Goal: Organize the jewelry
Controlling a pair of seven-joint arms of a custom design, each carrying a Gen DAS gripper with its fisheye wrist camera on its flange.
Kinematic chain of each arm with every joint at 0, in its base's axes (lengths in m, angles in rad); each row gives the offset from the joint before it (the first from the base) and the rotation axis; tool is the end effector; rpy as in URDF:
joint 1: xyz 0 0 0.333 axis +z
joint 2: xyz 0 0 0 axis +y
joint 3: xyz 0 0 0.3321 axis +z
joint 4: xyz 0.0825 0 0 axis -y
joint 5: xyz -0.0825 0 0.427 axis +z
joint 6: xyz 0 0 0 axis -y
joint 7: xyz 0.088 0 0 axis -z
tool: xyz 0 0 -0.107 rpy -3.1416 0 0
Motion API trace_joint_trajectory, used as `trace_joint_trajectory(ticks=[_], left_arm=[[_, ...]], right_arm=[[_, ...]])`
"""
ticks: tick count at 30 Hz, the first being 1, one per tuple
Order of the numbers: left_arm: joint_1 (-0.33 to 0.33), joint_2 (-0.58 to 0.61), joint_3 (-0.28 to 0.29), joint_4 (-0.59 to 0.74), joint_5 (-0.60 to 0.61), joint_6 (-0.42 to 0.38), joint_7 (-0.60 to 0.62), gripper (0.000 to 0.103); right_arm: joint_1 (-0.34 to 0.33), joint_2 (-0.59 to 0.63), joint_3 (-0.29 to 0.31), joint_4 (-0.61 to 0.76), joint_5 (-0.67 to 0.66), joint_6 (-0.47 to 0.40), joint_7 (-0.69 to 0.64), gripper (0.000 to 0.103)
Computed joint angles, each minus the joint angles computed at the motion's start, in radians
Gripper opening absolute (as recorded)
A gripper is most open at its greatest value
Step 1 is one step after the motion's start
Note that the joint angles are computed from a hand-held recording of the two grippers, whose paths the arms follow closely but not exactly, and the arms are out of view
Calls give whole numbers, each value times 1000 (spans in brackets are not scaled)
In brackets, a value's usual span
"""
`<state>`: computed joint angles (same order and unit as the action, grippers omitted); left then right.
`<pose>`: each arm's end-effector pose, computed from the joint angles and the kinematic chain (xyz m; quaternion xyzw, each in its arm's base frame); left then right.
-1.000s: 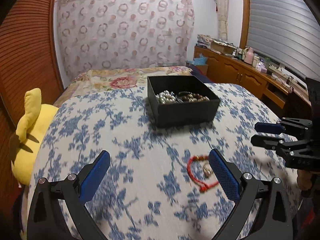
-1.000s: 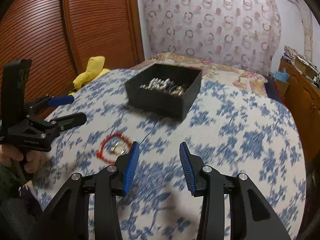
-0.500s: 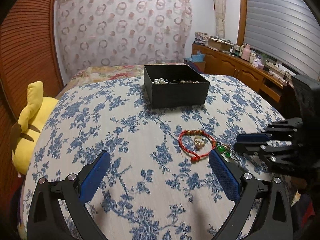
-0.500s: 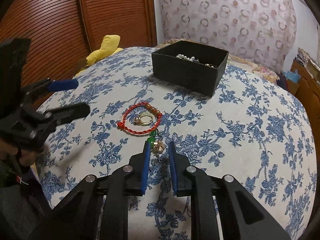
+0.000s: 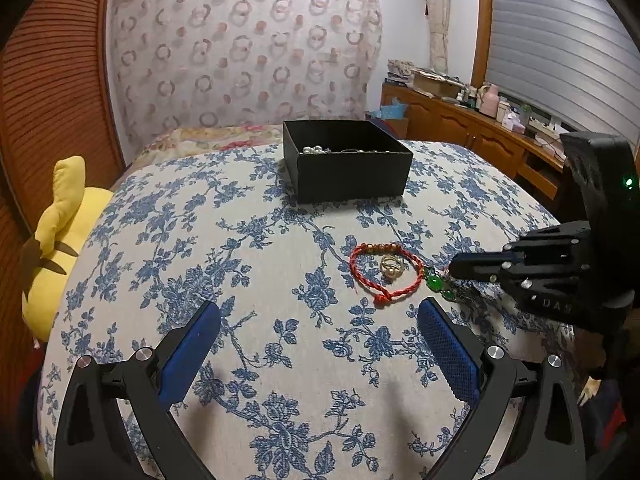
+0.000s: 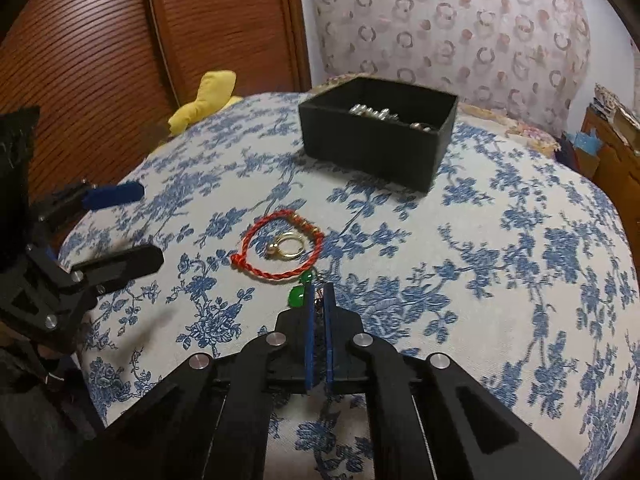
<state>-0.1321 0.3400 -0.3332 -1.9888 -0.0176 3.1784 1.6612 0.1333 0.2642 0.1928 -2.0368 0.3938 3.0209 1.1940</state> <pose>0.6281 -0.2925 0.3919 -0.4743 0.7724 -0.3744 0.1954 0.6479 0.1816 0.3837 -0.7514 0.5520 -0.1713 0.3183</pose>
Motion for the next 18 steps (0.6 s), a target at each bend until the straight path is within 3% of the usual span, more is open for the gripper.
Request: trace_joint_trajectory(ticks=[7, 9, 12, 15, 18], left_arm=[[17, 20, -34, 30, -12, -42, 28, 95], [50, 32, -78, 44, -33, -61, 61, 95], [64, 48, -105, 66, -65, -82, 96, 95], [50, 64, -100, 99, -79, -122, 122, 81], [17, 79, -76, 135, -85, -164, 142, 68]], right_arm=[[-110, -54, 126, -70, 210, 80, -158, 5], [-143, -67, 167, -85, 295, 100, -231, 5], [-141, -78, 173, -97, 373, 126, -294, 5], [-165, -85, 208, -101, 474, 144, -385, 5], [-126, -90, 171, -114, 474, 160, -384, 5]])
